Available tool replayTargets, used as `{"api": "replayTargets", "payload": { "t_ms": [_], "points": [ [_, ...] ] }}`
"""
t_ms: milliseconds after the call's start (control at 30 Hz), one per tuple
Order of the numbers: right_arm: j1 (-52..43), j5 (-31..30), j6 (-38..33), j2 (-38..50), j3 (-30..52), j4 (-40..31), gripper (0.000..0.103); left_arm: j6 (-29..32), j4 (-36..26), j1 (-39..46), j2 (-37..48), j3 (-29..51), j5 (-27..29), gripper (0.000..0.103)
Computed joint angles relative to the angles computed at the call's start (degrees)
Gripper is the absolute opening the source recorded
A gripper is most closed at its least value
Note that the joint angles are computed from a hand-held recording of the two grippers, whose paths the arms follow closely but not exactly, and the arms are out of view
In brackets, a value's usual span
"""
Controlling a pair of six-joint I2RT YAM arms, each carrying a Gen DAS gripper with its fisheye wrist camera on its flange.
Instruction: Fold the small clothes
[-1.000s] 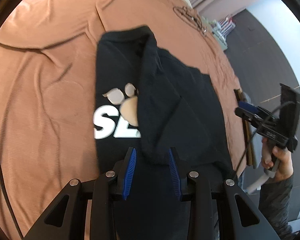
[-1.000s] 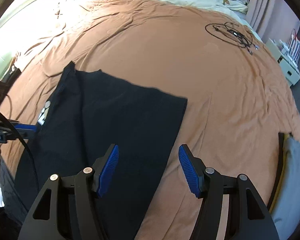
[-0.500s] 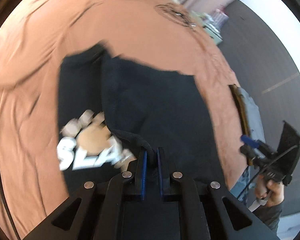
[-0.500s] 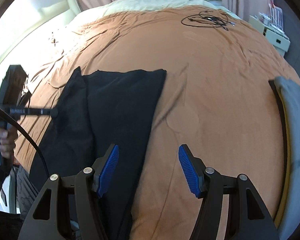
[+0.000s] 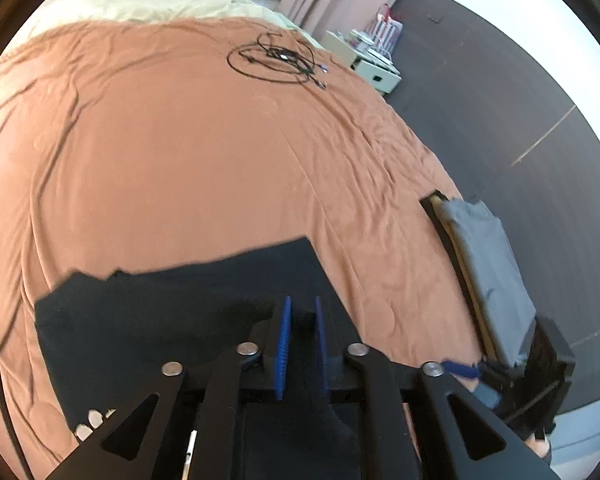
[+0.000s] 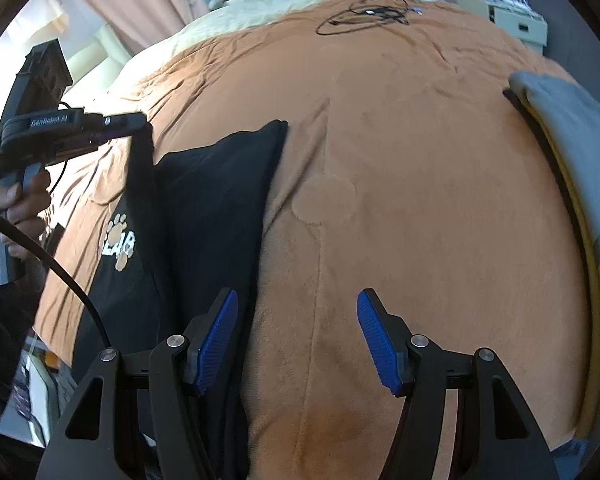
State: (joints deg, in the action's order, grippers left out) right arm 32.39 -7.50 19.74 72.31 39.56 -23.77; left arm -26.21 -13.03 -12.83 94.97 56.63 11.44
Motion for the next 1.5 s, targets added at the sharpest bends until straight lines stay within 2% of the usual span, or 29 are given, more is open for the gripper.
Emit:
{"api": "replayTargets", "payload": {
  "t_ms": [33,100,167,267,400,733,867,1100,1367,1467,1500],
  "points": [
    [-0.32,-0.74,0.29,0.39,0.06,0.22,0.06,0.03,0.56,0.18,-0.25,0.03,0.78,0.043],
    [-0.82,-2.08,0.38,1.02,0.09,0.86,0.061,0.33,1.36,0.04,-2.05,-1.26,-0.18,0.057],
    [-0.99,-3.37,0.74,1.86,0.19,2.02,0.064,0.73,0.84,-0.31,-2.5,-1.57,-1.69,0.057],
    [-0.69,-5.09,1.58,3.64,0.67,3.79,0.064,0.62,-0.56,1.42,-3.94,-4.06,-0.96,0.057],
    [0.05,-8.53,2.18,7.91,2.17,6.26,0.064,1.22,-0.8,3.92,-7.0,-9.35,-1.69,0.057],
    [-5.01,-19.83,1.83,21.58,8.43,11.13,0.064,3.73,0.49,14.38,-15.84,-24.1,-0.13,0.057],
    [-5.65,-21.34,1.26,26.5,12.34,11.81,0.064,5.29,2.35,20.41,-17.24,-28.67,2.09,0.057],
    [-6.39,-23.59,0.59,35.7,20.24,12.02,0.064,8.2,8.53,27.94,-11.9,-31.79,7.75,0.057],
    [-10.83,-35.06,-0.68,44.22,25.35,16.05,0.064,8.95,17.07,30.59,-1.83,-29.5,12.84,0.055],
    [-10.29,-35.77,-2.41,47.44,28.58,15.24,0.064,8.0,18.2,30.08,0.96,-27.08,12.63,0.044],
    [-9.71,-34.71,-3.46,48.53,30.36,13.89,0.064,7.64,18.18,29.95,2.51,-25.59,12.73,0.037]
  ]
}}
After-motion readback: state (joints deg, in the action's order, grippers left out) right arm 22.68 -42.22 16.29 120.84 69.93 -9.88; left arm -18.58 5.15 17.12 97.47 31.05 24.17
